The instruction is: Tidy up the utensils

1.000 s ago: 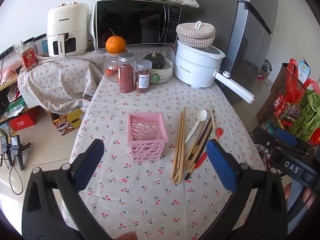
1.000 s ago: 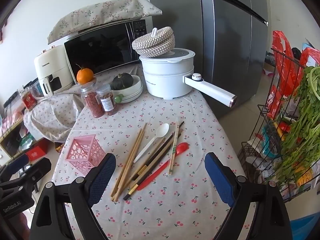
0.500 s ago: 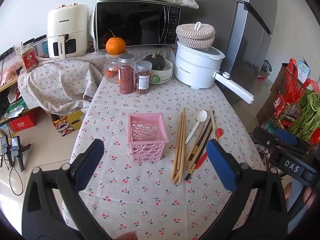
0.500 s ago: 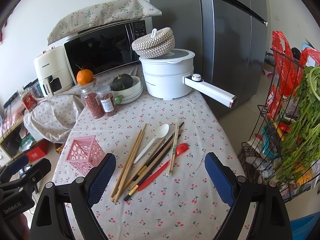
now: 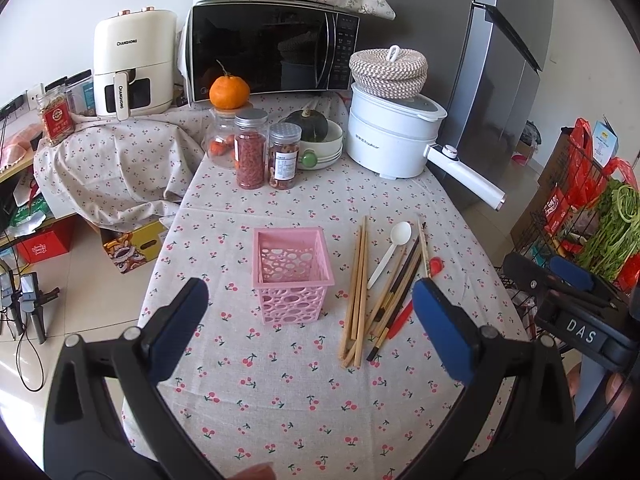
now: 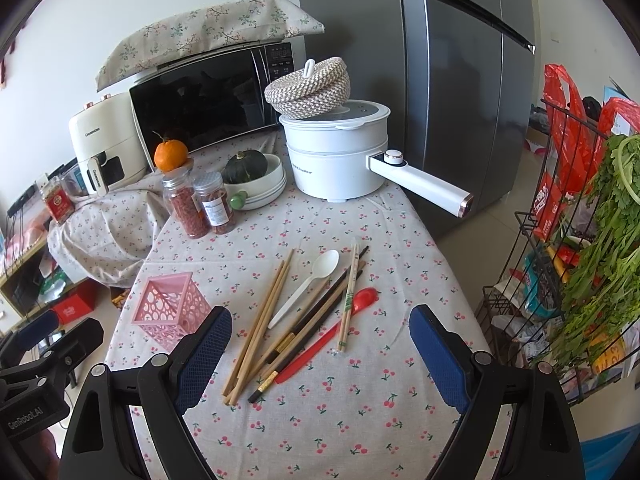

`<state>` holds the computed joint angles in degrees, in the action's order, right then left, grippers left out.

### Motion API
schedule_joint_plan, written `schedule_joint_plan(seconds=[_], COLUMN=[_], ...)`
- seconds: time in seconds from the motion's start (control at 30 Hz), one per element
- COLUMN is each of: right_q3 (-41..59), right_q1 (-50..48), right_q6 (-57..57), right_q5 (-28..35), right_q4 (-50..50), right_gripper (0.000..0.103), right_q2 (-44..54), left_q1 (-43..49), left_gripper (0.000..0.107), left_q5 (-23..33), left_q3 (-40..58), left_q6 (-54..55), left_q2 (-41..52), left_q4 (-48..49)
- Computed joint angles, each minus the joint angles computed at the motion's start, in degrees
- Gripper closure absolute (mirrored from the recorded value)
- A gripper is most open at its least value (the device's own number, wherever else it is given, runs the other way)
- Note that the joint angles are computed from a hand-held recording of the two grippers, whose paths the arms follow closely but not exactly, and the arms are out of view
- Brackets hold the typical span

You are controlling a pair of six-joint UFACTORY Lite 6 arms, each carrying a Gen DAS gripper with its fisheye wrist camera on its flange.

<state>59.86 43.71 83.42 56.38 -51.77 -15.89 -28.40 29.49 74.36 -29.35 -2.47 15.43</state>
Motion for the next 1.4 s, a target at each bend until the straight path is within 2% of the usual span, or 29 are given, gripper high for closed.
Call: schedule_joint_plan(seconds=[1.03,1.4], right_q3=[-0.09,0.23], right_q1=[-0.04,-0.04], right_q6=[0.82,0.42], right_q5=[-0.51,-0.43], right_q4=[-0.02,0.22], right_gripper=[0.011,0.011], right_q2=[0.06,-0.11], left_q1=[0.46,-1.00], left_gripper=[0.005,0.005], left_q5=[-0.20,-0.09], left_q3=[-0.33,-0.64], left_q6=[0.38,-3.64], left_q2=[0.03,-0.28], left_q4=[0.29,5.06])
